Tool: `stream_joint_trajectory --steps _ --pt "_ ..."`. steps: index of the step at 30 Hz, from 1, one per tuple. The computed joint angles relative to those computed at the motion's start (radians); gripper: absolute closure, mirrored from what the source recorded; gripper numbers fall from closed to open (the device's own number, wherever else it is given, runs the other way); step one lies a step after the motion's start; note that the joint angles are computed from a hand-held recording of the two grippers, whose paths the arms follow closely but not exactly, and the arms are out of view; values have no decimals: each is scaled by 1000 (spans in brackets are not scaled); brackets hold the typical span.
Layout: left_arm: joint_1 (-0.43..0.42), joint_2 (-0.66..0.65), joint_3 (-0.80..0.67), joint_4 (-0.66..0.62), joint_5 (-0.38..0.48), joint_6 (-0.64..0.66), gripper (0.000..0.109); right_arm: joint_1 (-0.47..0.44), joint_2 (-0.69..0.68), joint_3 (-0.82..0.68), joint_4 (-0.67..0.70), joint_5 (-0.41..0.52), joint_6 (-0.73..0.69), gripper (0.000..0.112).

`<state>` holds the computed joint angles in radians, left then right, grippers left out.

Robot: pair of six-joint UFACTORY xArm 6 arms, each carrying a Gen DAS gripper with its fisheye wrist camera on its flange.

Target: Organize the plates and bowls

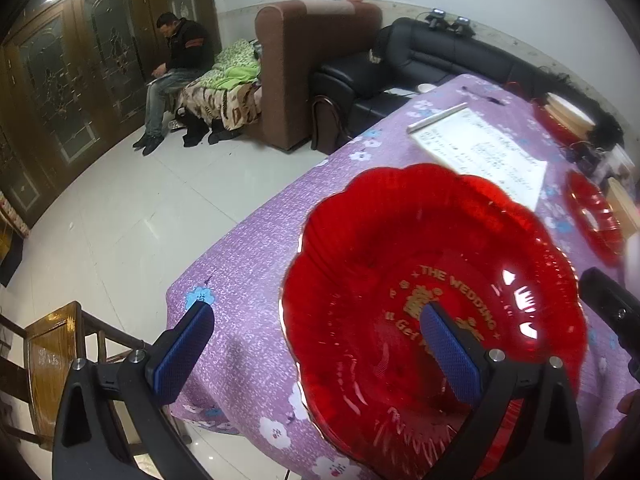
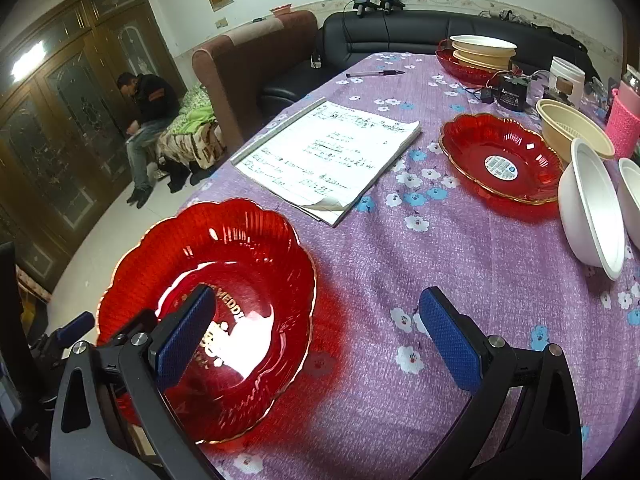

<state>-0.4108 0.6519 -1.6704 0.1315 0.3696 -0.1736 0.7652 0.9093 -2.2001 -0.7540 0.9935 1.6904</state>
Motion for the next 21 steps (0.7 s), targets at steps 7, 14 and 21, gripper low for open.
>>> stream_joint_trajectory --steps 7,14,21 --pt "0 56 -78 5 81 7 6 -12 119 -181 76 98 -122 14" --pt "-3 90 -142 -1 152 20 6 -56 150 -176 239 -24 -189 43" --pt "-10 134 -217 -28 183 81 9 -60 171 -200 222 -60 -205 84"
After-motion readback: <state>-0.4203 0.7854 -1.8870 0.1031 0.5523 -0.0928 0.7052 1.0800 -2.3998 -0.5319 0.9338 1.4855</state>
